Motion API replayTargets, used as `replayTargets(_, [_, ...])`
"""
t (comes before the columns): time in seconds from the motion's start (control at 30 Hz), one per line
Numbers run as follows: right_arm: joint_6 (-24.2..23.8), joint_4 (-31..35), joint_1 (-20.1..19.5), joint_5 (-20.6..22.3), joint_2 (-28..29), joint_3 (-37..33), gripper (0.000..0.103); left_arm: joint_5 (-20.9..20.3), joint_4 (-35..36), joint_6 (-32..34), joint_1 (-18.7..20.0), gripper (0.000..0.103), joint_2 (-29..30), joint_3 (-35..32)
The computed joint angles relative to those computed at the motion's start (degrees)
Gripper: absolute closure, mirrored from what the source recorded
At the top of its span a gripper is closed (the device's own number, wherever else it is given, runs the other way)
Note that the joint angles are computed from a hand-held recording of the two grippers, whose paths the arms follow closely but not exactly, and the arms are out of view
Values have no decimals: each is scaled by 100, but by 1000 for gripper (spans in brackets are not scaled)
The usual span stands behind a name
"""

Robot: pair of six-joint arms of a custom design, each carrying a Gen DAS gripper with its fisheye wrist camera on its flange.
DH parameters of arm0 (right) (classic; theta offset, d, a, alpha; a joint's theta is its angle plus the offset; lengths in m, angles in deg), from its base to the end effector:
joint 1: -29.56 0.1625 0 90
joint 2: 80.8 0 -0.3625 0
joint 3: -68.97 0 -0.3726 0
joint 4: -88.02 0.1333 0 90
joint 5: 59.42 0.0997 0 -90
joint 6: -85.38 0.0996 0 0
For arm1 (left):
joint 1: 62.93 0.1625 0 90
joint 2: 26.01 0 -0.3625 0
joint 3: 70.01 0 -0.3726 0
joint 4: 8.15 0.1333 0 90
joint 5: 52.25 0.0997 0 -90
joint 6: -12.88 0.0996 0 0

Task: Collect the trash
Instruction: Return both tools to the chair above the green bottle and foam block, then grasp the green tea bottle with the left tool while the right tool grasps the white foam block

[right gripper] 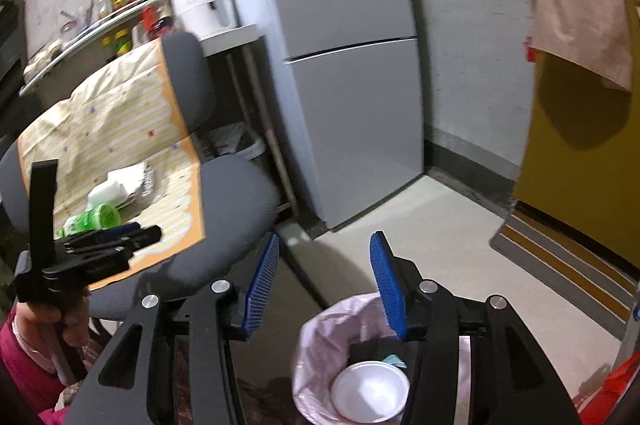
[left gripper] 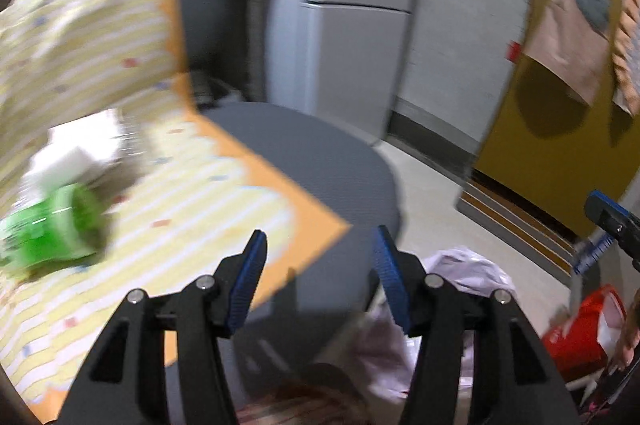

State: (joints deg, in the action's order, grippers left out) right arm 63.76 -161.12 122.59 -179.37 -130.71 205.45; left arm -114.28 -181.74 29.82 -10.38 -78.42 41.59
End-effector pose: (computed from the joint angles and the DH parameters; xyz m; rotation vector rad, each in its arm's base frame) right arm 0.1029 -0.3630 0.1372 0.0447 -2.1083 1.4098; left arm -0.1849 -0.5374 0.0908 1.0871 2.4287 -0.6831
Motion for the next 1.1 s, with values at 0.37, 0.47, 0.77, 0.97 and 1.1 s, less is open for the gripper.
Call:
replayTargets(0.37, [-534, 1863, 937, 64, 588, -1653, 52, 1280, -405, 32, 523, 42, -999, 78])
replayTargets(0.47, [-569, 2420, 1010, 283, 817, -2173, 52, 1676, -629, 54, 695, 42, -1104, 10])
replayTargets(0.77, [-757, 3998, 1118, 860, 1660, -3794, 47, 2088, -566, -173, 1249, 42, -1328, -170])
replayTargets(0.97, [-967, 5378, 1076, 852, 2559, -5407, 58, 2046, -352, -247, 1526, 42, -1091, -564])
replayTargets(1.1, [-876, 6154, 984, 824, 3066, -6419, 75, 1832, -15, -385, 1652, 42, -920, -820])
